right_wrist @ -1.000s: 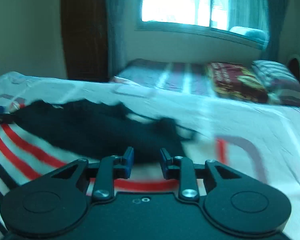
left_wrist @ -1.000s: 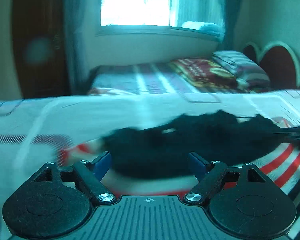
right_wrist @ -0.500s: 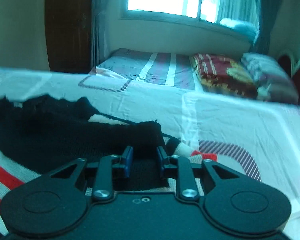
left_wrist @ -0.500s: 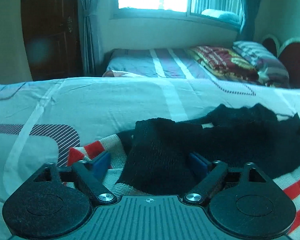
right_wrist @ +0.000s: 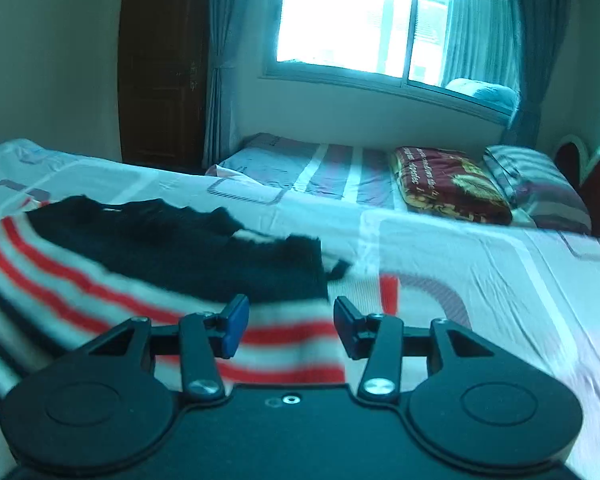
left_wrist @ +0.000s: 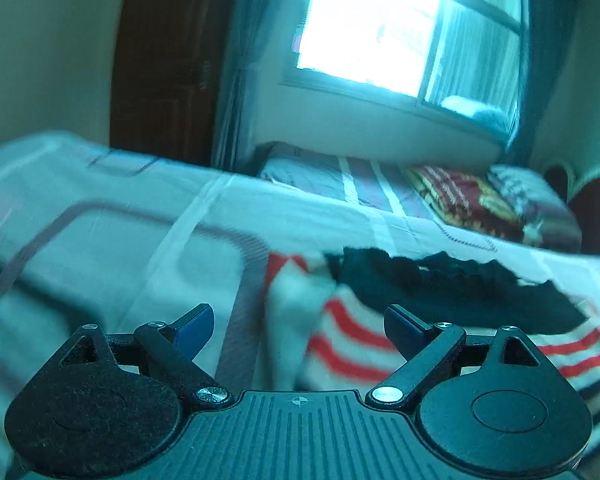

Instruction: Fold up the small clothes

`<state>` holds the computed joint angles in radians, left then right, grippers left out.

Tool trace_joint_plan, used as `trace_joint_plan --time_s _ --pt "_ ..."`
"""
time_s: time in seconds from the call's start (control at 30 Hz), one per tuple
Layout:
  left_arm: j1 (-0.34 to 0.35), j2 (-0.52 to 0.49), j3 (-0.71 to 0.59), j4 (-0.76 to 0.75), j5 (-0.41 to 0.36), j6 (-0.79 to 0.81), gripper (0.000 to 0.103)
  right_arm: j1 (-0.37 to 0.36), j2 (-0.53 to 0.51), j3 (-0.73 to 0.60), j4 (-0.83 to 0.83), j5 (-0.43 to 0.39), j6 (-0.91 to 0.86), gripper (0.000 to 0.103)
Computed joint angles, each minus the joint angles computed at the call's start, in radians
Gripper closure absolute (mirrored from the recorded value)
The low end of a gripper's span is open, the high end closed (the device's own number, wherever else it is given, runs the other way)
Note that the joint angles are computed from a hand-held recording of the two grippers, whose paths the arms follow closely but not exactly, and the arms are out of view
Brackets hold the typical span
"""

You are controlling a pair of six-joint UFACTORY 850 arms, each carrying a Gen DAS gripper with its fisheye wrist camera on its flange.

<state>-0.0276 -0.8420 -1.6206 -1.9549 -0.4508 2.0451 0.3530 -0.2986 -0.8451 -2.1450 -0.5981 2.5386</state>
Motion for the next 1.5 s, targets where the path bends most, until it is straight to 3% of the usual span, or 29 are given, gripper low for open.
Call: trace_joint_plan --time_s 0.17,0.37,0.47,0.53,0.6,0.67,0.73,1.1,1.33,1.4,1.47,1.5 --pt "0.038 0.117 0.204 -0.136 -0.051 0.106 0.012 0.101 0.078 0.093 0.069 -0.053 0.074 0.057" --pt "0.070 0.168 0.302 -0.009 -0.117 -0.150 0.012 0.183 0.122 0.122 0.098 -0.059 0.177 0.059" --pt "0.080 0.164 0.340 0.031 -0.195 -0.322 0.012 0.205 0.117 0.108 0.110 -0.047 0.208 0.061" --pt "0.082 0.139 0.338 0.059 -0.242 -0.451 0.012 0.228 0.101 0.089 0.178 -0.088 0.174 0.078" --pt "0.083 0.105 0.327 0.071 -0.300 -0.547 0.028 0.233 0.090 0.074 0.199 -0.099 0.190 0.093" --pt "0.075 0.072 0.314 0.040 -0.316 -0.602 0.040 0.230 0.086 0.072 0.157 -0.117 0.269 0.096" --pt "0.069 0.060 0.321 -0.049 -0.333 -0.578 0.040 0.221 0.077 0.056 0.143 -0.107 0.286 0.096" --pt "0.012 -0.032 0.199 -0.159 -0.334 -0.587 0.040 0.147 -0.018 -0.045 -0.011 -0.004 0.404 0.096" --pt "-0.029 -0.041 0.159 -0.226 -0.241 -0.510 0.044 0.102 -0.123 -0.144 -0.140 0.101 0.465 0.100" --pt "-0.031 -0.046 0.142 -0.204 -0.234 -0.514 0.049 0.095 -0.148 -0.173 -0.167 0.124 0.470 0.100" --pt "-0.028 -0.061 0.108 -0.158 -0.204 -0.556 0.065 0.090 -0.166 -0.195 -0.189 0.142 0.483 0.100" --pt "-0.019 -0.079 0.086 -0.140 -0.216 -0.586 0.067 0.087 -0.174 -0.203 -0.201 0.149 0.490 0.100"
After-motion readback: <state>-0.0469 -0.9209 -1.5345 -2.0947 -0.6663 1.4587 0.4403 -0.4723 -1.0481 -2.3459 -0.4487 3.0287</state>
